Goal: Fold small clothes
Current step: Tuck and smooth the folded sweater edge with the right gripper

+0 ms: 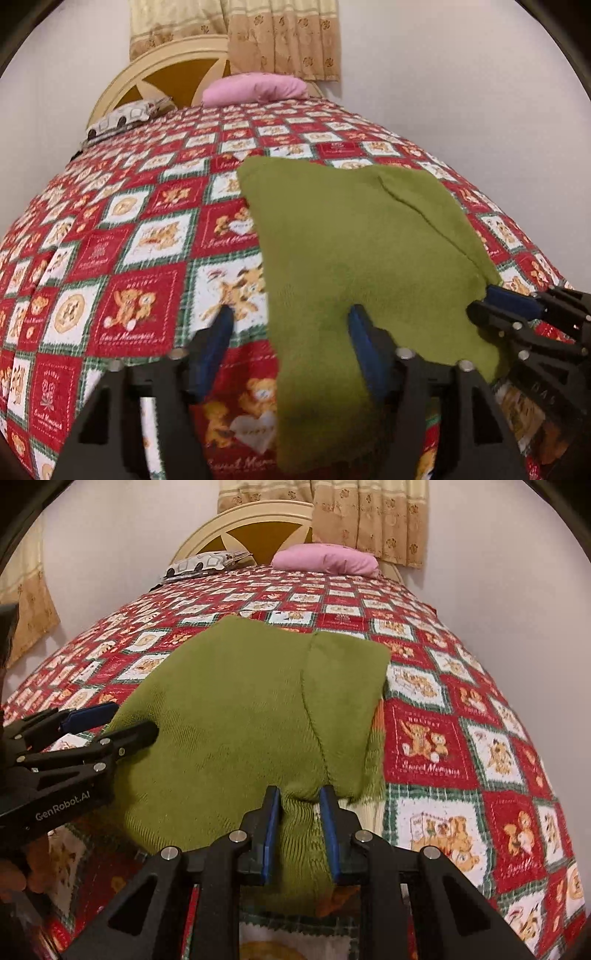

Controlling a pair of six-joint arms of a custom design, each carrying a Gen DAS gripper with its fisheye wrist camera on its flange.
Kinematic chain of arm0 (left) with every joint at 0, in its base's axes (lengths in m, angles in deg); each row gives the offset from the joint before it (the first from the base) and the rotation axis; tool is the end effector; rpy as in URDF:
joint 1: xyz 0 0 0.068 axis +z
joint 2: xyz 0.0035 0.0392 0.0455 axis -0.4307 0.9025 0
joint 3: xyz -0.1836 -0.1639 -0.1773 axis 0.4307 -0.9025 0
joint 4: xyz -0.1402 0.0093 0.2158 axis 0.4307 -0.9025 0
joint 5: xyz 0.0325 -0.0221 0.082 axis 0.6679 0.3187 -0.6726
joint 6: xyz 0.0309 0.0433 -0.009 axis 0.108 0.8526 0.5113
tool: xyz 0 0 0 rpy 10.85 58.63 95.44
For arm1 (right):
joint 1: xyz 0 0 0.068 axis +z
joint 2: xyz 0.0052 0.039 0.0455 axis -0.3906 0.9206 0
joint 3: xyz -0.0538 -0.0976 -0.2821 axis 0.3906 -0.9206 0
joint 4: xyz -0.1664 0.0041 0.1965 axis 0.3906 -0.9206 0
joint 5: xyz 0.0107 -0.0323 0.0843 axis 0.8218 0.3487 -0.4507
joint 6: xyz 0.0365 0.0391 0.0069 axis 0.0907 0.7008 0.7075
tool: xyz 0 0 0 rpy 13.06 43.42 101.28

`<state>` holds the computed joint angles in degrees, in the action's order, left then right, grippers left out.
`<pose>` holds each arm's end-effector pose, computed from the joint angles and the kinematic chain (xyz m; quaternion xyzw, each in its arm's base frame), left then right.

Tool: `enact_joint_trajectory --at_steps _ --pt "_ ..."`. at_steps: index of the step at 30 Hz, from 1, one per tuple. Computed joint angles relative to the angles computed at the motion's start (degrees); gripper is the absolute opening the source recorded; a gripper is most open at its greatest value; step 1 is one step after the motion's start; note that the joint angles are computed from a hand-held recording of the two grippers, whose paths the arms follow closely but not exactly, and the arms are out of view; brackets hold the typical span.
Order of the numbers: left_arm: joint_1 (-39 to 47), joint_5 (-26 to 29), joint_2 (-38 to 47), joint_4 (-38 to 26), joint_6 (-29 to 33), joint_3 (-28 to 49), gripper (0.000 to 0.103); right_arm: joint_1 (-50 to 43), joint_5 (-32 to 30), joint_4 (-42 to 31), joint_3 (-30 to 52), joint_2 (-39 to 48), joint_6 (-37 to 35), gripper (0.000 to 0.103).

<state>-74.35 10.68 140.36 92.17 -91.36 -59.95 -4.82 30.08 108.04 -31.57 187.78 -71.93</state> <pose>0.1338 -0.1218 0.0663 -0.0578 0.9220 0.0201 0.3823 0.1987 0.0700 0.0517 -0.2347 0.9022 0.0920 0.3501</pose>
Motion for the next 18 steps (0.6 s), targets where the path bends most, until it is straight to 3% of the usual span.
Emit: enact_joint_trajectory --at_steps 4,5,6,8,13,15,18 --pt "5.0 5.8 -10.2 0.5 4.4 -4.3 0.077 -3.1 -3.9 -7.8 -0.7 -8.4 -0.5 0.027" --pt "7.1 6.7 -13.5 -0.8 6.7 -4.3 0.080 -4.9 -5.4 -10.2 -0.3 -11.6 -0.6 0.043" --pt "9.7 8.1 -16.1 -1.8 9.7 -3.8 0.081 -6.3 -6.4 -12.1 0.4 -13.7 -0.2 0.066" --pt "14.5 10.8 -17.8 -2.4 14.0 -2.1 0.081 -9.1 -8.0 -16.1 3.8 -16.6 1.7 0.077" --pt "27.4 21.0 -9.8 -0.1 21.0 6.1 0.084 -10.9 -10.6 -29.4 20.1 -10.2 3.9 0.072" --pt "31.4 24.8 -3.6 0.9 22.3 10.5 0.084 -10.5 -9.5 -33.2 27.2 -5.0 5.1 0.055" --pt "34.1 25.8 3.0 0.8 23.1 15.1 0.084 -9.5 -8.0 -38.6 36.4 2.3 5.2 0.051"
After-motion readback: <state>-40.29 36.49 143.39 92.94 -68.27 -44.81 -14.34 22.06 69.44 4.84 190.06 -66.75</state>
